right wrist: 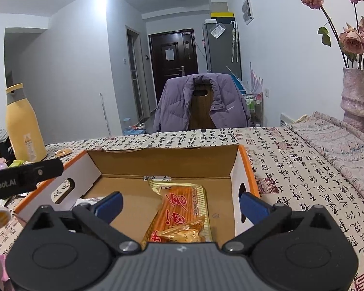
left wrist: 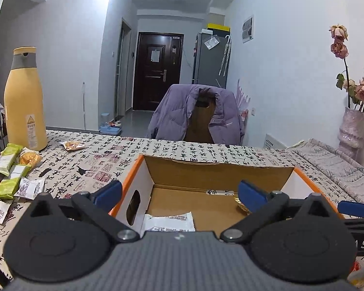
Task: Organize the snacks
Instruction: 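Lower both held packets into the orange box and open both grippers, then withdraw both tools from the box toward the remaining snacks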
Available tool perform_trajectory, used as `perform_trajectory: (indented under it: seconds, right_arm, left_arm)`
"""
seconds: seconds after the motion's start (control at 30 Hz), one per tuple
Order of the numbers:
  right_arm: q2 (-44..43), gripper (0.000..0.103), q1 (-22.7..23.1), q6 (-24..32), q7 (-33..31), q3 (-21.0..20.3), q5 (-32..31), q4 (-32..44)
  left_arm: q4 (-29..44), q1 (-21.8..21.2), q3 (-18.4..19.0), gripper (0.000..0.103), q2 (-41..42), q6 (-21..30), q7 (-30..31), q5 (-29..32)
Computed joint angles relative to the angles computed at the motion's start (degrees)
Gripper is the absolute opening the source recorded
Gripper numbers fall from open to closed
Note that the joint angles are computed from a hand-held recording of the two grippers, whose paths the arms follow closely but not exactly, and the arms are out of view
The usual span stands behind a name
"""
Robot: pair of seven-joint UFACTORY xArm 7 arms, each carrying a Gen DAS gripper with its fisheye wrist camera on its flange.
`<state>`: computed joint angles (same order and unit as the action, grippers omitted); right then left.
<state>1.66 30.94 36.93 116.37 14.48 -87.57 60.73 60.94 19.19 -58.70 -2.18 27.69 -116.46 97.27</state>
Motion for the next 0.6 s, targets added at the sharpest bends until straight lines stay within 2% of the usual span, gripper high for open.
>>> perform_trajectory:
  seconds: [0.17, 0.37, 0.6]
  right_arm:
    - [-0.23, 0.103, 0.36, 1.56, -1.55, 0.27, 0.97, 0.42]
    - [-1.57, 0.103, 0.76, 2.86, -3.94, 0.93, 2.17, 0.54]
    - [-4.35, 0.103, 1.09, 4.8, -5.16, 2.5, 3.27, -0.7]
  left_arm:
    - [-0.03, -3.59, 3.26, 0.103, -0.88, 0.76, 1.14, -2.16]
    - [0.08, -7.71, 7.78, 0.103, -2.63, -0.75, 4.14, -6.4]
    - [-2.16, -13.13, 13.19, 0.103, -7.74, -1.42, 6.08, -10.5]
